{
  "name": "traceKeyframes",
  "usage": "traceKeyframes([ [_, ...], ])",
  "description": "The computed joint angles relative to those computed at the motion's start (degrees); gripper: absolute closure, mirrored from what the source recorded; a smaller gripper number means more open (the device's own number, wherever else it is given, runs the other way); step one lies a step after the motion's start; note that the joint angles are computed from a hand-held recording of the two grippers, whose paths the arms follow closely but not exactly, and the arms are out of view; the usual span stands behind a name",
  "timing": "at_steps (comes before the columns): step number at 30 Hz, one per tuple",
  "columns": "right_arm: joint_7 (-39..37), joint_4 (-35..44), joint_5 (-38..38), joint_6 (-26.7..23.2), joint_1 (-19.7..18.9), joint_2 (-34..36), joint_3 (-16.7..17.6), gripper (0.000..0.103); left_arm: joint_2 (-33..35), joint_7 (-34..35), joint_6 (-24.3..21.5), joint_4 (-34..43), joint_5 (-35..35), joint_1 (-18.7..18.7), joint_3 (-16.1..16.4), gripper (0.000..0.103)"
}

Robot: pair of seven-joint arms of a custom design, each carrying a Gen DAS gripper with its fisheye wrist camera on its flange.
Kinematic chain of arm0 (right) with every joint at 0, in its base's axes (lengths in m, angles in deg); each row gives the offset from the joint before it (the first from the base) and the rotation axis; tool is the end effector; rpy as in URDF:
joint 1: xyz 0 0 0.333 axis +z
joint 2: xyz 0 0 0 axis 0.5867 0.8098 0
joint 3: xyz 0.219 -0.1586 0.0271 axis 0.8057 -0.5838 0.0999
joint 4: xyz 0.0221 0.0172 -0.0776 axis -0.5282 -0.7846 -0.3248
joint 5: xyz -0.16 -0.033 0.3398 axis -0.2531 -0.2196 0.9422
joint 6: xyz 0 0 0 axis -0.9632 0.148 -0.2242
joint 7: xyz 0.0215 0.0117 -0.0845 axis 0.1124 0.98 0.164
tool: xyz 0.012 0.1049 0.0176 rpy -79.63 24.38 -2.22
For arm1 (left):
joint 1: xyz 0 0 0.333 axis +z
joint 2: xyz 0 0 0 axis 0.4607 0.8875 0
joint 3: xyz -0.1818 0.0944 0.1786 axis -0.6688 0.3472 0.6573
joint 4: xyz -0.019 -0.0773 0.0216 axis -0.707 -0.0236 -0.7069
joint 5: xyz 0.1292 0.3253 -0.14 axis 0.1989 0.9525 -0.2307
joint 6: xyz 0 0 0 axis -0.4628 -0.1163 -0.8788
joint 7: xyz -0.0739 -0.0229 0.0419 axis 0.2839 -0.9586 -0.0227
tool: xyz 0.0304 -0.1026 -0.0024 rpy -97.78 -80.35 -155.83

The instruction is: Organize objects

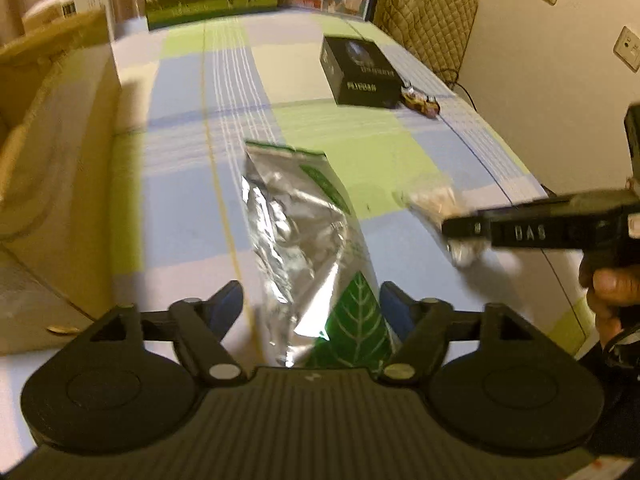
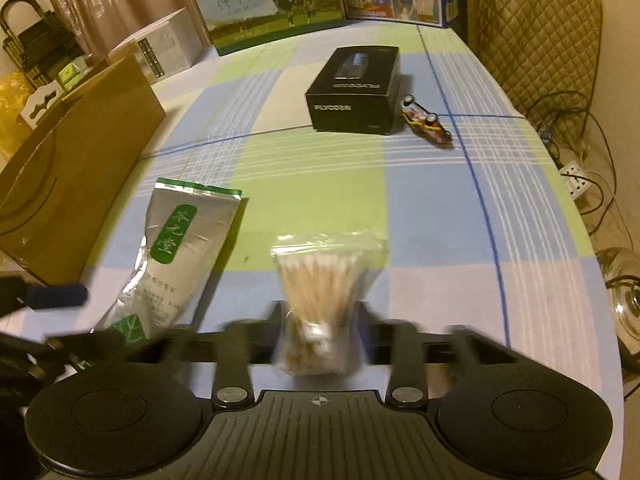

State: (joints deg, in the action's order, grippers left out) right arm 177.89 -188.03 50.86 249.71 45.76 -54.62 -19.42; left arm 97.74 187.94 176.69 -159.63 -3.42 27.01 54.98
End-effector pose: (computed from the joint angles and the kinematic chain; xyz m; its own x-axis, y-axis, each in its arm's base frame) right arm 0.6671 0.1233 0.3269 -0.2098 -0.9554 -0.2077 -0.7773 0.2919 -0.5573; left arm 0.7280 -0.1380 0.2803 -0.6486 -0.7520 0.1179 -0.6666 0.4863 -0.5650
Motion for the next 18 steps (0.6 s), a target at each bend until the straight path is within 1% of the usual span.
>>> traceKeyframes([
  [1, 1.74, -0.56, -1.17, 0.9, 1.26, -0.3, -1.6, 0.034, 0.17, 0.13, -0.57, 0.68, -0.13, 0.18, -0.21, 0.03],
  [2, 2.39, -0.89, -1.47, 1.61, 1.41, -0.42, -1.89, 0.034, 0.38, 0.05, -0.95, 1.26, -0.22, 0.22, -0.27, 0.029],
  [5, 1.57, 0.23, 0.07, 2.13, -0.31, 0.56, 0.08, 0.034, 1.95, -0.81, -1.52, 4.12, 0.26, -0.47, 0.14, 0.029],
  [7, -0.46, 1.84, 0.89, 1.33, -1.27, 1.69, 1.47, 0.034, 2.95, -1.26, -2.29, 5.84, 0.57, -0.69, 0.18, 0.027],
  [8, -1.06, 3.01, 0.69, 0.37, -0.95, 2.41, 1.36, 0.035, 3.36, -1.35, -2.58, 6.48, 0.61, -0.68, 0.11, 0.023],
  [10, -1.74, 5.07, -0.2, -1.82, 0.09, 3.66, 0.54, 0.037, 4.42, -1.75, -3.2, 8.22, 0.85, -0.88, 0.14, 0.022],
  [11, -1.79, 5.74, -0.8, -2.68, 0.71, 4.12, -0.03, 0.043, 5.25, -2.14, -3.78, 9.54, 1.09, -1.08, 0.25, 0.021],
  [12, -1.11, 6.31, -2.4, -3.04, 2.07, 4.54, -1.53, 0.049, 6.35, -2.69, -4.53, 11.31, 1.49, -1.4, 0.49, 0.021],
  [13, -0.75, 6.99, -3.71, -3.77, 2.99, 4.91, -2.52, 0.053, 7.52, -3.19, -5.38, 13.2, 1.96, -1.72, 0.7, 0.021],
  [14, -0.39, 7.37, -4.84, -4.16, 3.64, 5.19, -3.24, 0.06, 8.68, -3.56, -6.15, 15.02, 2.44, -2.03, 0.84, 0.021],
  [15, -0.13, 7.71, -5.73, -4.65, 4.09, 5.39, -3.69, 0.067, 9.98, -3.86, -7.21, 17.11, 3.02, -2.37, 0.98, 0.021],
  [18, 0.03, 7.85, -5.84, -4.84, 3.6, 5.4, -3.09, 0.078, 14.92, -5.12, -11.01, 25.14, 4.75, -3.57, 1.29, 0.021],
])
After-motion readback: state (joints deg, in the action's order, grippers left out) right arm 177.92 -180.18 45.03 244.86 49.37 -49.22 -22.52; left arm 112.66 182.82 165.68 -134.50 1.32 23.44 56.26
